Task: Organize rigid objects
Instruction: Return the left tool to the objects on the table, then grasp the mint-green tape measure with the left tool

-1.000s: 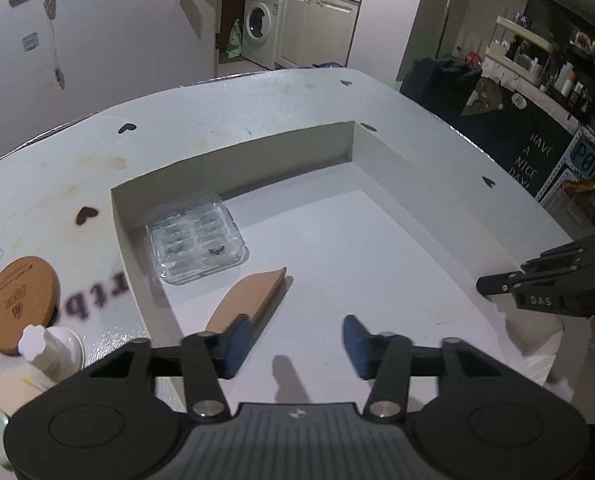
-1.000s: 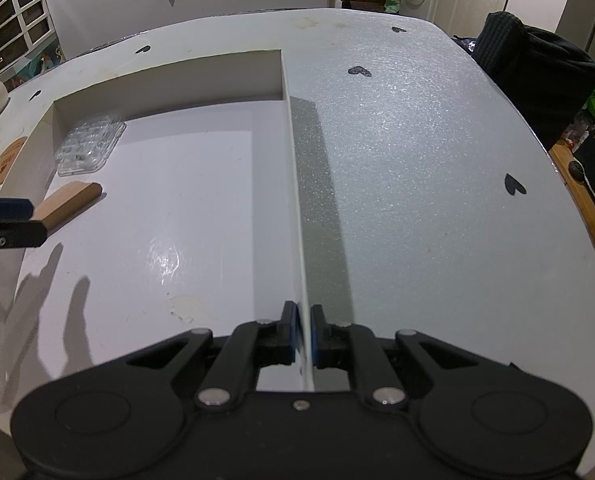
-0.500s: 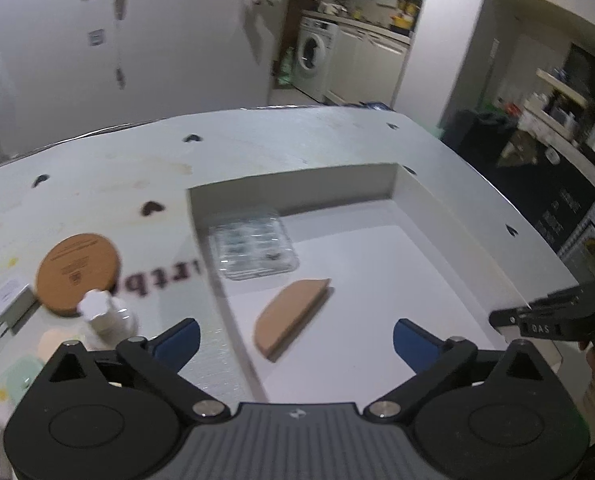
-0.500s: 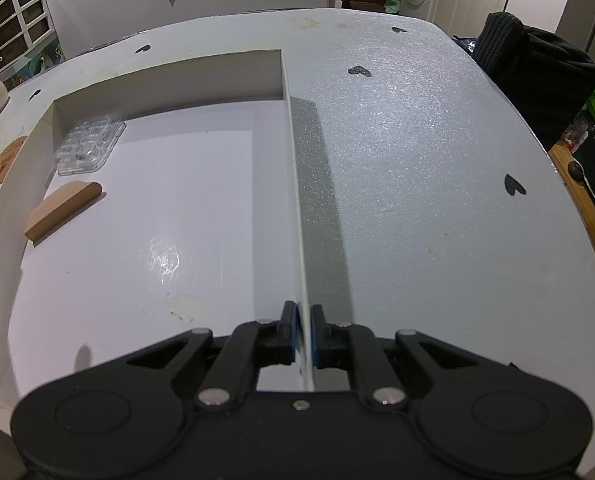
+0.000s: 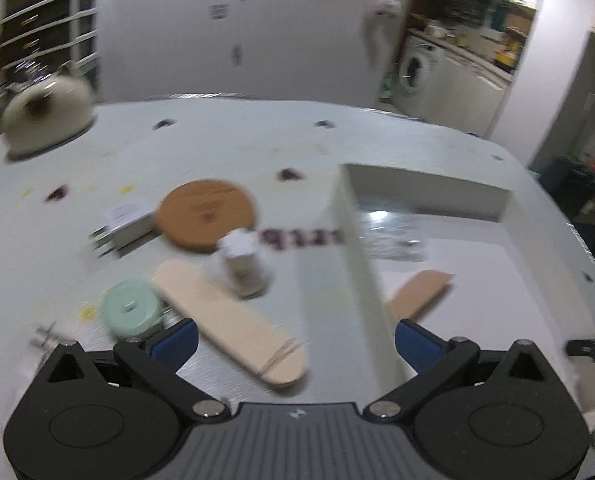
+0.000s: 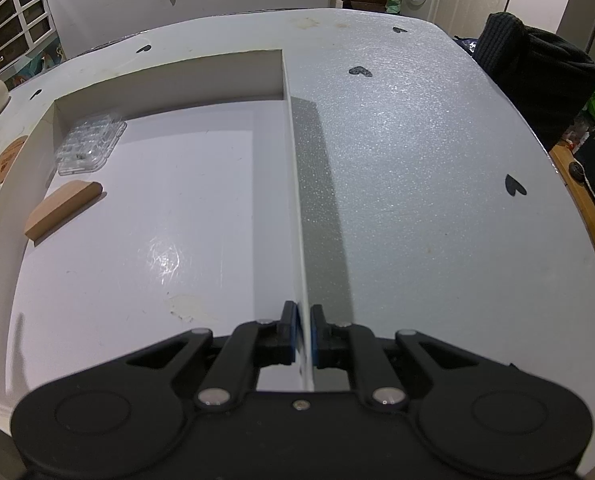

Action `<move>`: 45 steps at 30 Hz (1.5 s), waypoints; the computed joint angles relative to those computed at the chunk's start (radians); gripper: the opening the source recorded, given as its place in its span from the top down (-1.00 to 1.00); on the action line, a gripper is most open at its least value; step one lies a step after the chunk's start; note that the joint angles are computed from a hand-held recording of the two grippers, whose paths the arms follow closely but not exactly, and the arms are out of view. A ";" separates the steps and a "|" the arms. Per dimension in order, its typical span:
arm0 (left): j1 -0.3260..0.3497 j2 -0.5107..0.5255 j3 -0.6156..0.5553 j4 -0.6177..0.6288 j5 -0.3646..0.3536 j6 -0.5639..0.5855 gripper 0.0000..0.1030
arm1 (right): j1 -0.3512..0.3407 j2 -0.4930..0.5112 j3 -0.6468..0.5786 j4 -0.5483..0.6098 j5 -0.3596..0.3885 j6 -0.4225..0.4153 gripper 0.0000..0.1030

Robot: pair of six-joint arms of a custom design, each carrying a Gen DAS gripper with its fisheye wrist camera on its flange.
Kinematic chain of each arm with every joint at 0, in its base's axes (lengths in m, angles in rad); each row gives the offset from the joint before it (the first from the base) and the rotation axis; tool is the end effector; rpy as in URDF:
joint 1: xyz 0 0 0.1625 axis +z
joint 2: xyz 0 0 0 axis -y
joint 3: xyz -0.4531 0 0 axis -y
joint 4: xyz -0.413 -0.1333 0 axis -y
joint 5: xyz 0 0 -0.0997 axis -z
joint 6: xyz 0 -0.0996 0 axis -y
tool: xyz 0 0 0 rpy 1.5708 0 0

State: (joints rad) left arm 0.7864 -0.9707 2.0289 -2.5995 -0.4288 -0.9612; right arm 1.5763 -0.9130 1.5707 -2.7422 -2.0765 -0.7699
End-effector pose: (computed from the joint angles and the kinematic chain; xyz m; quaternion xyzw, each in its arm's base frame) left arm -0.2349 -0.5523 0.1322 -0.0663 0.8387 -0.4061 0.3568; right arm 0.0891 -0.7330 0.2417 0.2952 -0.8910 0.1380 0.3162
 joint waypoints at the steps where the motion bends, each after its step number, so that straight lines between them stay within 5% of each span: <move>1: 0.002 -0.010 0.007 0.036 0.005 -0.039 -1.00 | 0.000 0.000 0.000 0.001 0.000 0.000 0.83; 7: 0.013 -0.065 0.042 0.282 0.022 -0.286 -1.00 | 0.000 0.001 -0.001 0.001 0.000 0.000 0.83; 15: 0.018 -0.094 0.077 0.456 0.033 -0.495 -1.00 | 0.002 0.002 -0.001 0.000 -0.005 -0.002 0.83; 25: 0.066 -0.084 0.043 0.542 0.129 -0.513 -0.91 | 0.002 0.003 -0.002 0.000 -0.007 -0.001 0.84; 31: 0.089 -0.092 0.014 0.594 0.167 -0.550 -0.36 | 0.002 0.004 -0.002 0.001 -0.007 0.000 0.83; 35: 0.095 -0.087 0.016 0.522 0.174 -0.471 -0.03 | 0.002 0.004 -0.002 0.001 -0.007 0.000 0.83; 45: 0.060 -0.098 0.017 0.584 0.163 -0.558 -0.01 | 0.002 0.004 -0.004 0.004 -0.007 0.000 0.84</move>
State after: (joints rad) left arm 0.8462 -1.0687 2.0459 -2.0156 -0.2655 -1.5193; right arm 1.5784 -0.9095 1.5668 -2.7384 -2.0830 -0.7700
